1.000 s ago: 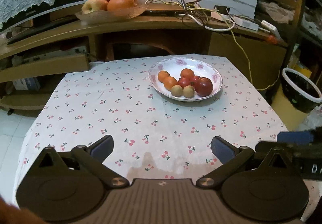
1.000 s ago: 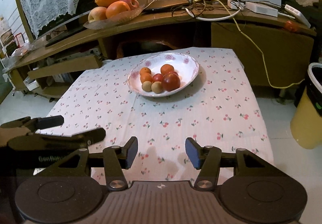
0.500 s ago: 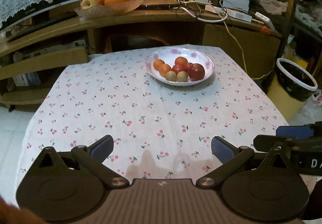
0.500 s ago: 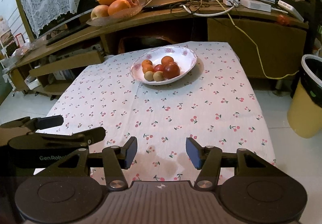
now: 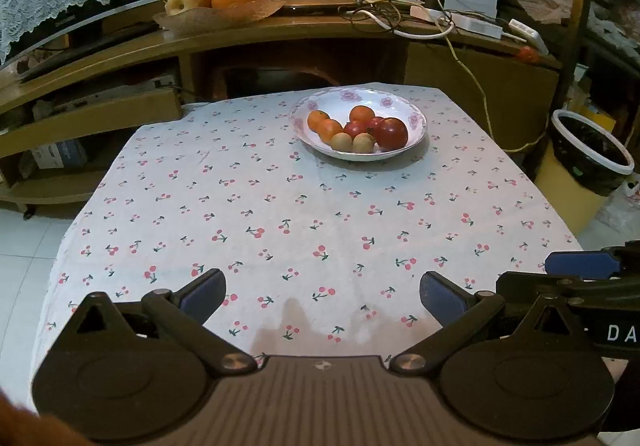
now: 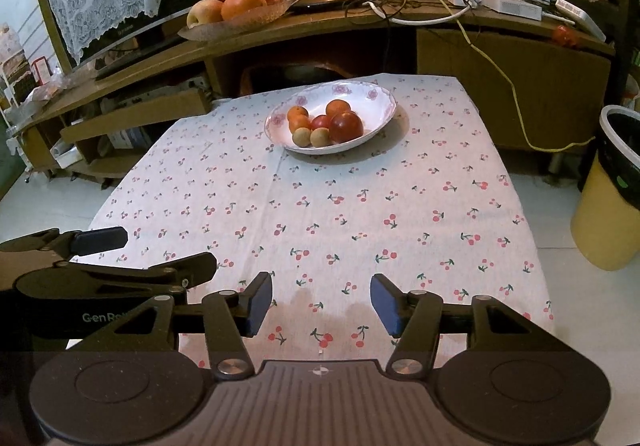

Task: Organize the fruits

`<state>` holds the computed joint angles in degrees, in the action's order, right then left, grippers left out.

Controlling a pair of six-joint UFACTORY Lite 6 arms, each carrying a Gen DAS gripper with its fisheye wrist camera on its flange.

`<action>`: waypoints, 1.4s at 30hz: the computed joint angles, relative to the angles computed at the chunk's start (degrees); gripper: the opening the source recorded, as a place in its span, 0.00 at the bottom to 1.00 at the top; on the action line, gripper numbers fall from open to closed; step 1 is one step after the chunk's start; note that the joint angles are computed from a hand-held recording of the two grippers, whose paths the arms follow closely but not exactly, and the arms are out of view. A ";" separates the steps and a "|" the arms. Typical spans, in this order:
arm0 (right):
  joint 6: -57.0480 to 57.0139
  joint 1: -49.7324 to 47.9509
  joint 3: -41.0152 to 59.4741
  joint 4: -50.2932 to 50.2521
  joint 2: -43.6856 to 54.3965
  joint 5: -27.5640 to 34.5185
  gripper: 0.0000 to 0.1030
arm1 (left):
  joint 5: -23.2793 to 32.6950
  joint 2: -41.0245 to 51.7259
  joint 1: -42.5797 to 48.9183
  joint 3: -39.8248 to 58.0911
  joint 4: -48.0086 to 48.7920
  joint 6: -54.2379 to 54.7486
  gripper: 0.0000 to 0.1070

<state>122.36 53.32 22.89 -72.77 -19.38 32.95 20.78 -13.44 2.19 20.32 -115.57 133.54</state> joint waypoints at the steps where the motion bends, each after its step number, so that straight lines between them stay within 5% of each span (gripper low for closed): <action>1: 0.10 0.01 0.06 -0.06 0.21 -0.09 0.55 | -0.09 -0.11 0.04 -0.16 -0.47 0.51 0.96; 42: 3.32 0.33 1.35 -2.03 5.29 -2.59 0.56 | -4.14 -1.58 -1.57 -2.45 -14.16 13.87 0.96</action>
